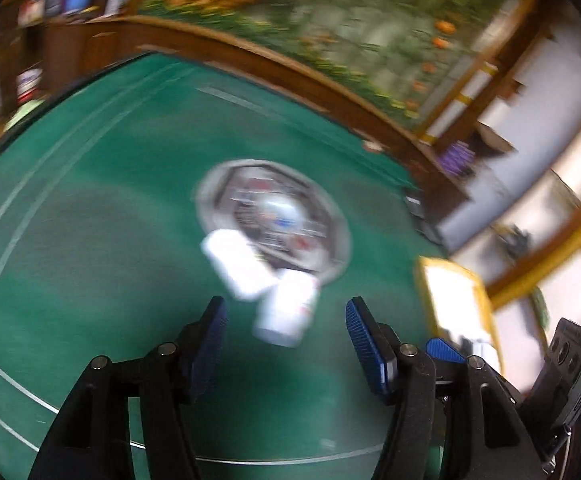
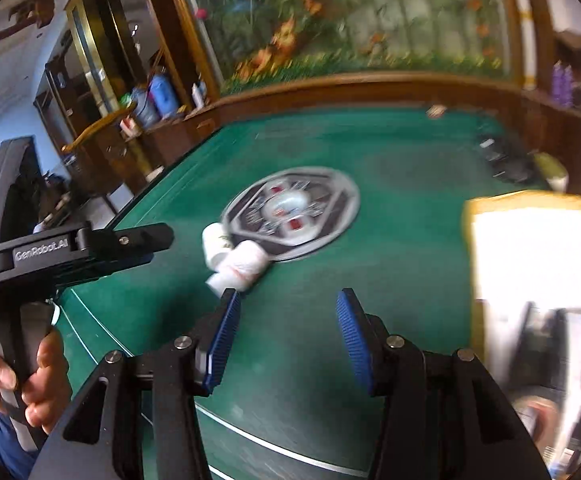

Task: Organize rigid objects
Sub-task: 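Grasp a white pill bottle with each tool on the felt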

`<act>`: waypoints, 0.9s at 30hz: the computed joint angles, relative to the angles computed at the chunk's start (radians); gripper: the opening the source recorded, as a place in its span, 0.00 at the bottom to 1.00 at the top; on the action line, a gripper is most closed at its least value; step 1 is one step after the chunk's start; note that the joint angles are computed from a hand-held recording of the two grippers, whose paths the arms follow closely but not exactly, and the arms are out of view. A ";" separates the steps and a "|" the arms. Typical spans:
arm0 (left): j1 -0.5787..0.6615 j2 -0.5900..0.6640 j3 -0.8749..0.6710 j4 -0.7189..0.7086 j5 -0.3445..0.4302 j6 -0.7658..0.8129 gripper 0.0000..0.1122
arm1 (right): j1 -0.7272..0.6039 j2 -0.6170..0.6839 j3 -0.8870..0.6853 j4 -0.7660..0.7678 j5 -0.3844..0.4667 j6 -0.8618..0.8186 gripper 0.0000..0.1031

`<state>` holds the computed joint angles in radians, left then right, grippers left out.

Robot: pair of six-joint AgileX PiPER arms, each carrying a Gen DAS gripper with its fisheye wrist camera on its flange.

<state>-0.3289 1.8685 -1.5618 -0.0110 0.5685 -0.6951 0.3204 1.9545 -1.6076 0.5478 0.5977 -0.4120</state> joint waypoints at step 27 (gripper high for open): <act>0.082 0.201 -0.138 0.058 0.094 0.073 0.32 | -0.053 0.282 -0.317 0.220 0.193 0.031 0.48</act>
